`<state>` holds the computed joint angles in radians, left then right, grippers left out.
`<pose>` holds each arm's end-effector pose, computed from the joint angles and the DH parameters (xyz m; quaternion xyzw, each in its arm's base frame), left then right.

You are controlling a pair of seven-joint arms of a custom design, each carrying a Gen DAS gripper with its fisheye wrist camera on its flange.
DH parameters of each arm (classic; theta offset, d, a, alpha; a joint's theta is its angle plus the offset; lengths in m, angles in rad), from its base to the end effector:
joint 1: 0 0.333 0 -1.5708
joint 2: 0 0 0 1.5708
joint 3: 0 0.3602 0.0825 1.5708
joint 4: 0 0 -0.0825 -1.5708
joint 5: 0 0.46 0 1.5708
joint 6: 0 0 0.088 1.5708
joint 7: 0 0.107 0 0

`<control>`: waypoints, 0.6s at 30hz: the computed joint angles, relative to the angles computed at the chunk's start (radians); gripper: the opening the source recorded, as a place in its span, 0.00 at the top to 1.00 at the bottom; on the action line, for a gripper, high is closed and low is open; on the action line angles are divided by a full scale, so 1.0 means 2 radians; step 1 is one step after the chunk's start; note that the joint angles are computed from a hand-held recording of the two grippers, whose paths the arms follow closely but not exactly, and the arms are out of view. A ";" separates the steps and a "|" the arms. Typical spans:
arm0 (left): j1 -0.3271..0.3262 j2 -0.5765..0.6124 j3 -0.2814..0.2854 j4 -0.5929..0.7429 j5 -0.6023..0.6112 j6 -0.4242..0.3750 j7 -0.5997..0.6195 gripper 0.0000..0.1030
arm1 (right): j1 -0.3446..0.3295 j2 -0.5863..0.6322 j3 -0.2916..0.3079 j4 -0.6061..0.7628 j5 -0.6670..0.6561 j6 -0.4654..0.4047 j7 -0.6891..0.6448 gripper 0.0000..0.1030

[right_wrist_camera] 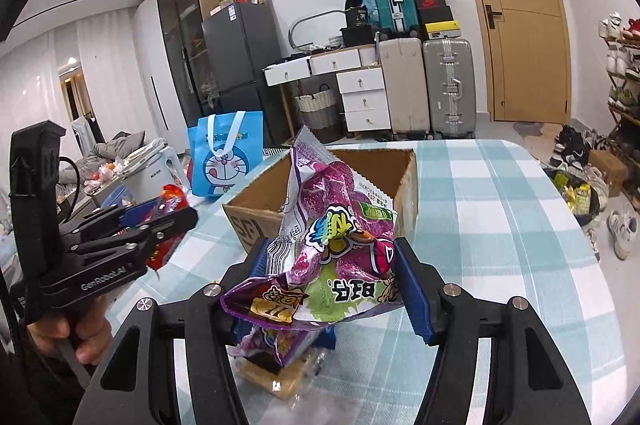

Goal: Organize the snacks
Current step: 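Lift both snacks and carry them over the cardboard box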

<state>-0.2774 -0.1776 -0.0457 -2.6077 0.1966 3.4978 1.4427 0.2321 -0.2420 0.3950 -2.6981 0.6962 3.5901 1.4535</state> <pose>0.4807 -0.1861 0.4313 -0.4680 0.7243 -0.4176 0.2864 0.4192 0.2071 0.4134 -0.6012 0.6128 -0.2614 0.4412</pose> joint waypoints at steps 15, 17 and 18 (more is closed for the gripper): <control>0.020 0.047 -0.037 0.068 -0.066 -0.034 0.033 0.60 | -0.003 0.028 -0.046 0.036 -0.121 -0.041 0.071 0.40; 0.022 0.058 -0.037 0.082 -0.064 -0.040 0.031 0.60 | -0.001 0.033 -0.056 0.041 -0.144 -0.046 0.088 0.40; 0.026 0.063 -0.041 0.088 -0.071 -0.043 0.035 0.60 | 0.003 0.035 -0.065 0.043 -0.160 -0.051 0.100 0.40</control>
